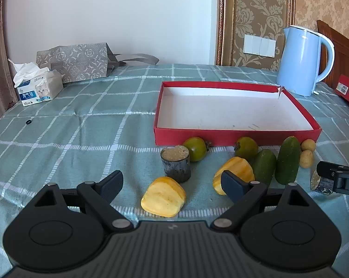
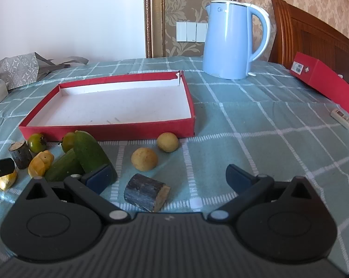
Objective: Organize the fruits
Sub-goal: 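Move the left gripper toward the yellow fruit piece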
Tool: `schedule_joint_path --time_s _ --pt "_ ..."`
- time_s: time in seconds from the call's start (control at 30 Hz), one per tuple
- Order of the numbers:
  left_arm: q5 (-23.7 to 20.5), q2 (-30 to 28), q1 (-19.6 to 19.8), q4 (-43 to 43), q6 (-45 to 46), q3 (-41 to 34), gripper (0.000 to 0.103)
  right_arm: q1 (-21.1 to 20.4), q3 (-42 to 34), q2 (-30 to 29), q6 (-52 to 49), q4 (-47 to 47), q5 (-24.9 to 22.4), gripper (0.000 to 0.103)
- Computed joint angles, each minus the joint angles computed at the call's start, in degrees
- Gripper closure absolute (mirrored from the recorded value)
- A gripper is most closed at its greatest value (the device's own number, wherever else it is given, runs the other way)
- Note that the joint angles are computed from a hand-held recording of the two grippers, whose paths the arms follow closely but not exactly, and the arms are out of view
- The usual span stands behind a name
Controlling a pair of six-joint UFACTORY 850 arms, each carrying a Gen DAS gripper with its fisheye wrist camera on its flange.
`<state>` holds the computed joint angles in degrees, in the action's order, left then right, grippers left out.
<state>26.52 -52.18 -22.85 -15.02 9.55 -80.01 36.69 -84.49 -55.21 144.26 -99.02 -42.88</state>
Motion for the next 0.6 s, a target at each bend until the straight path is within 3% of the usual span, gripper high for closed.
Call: schedule_joint_path --time_s 0.6 --pt "-1.14 -0.29 0.34 -0.77 0.52 -0.7 0.011 0.07 -0.17 0.02 -0.4 0.37 0.14 0.0"
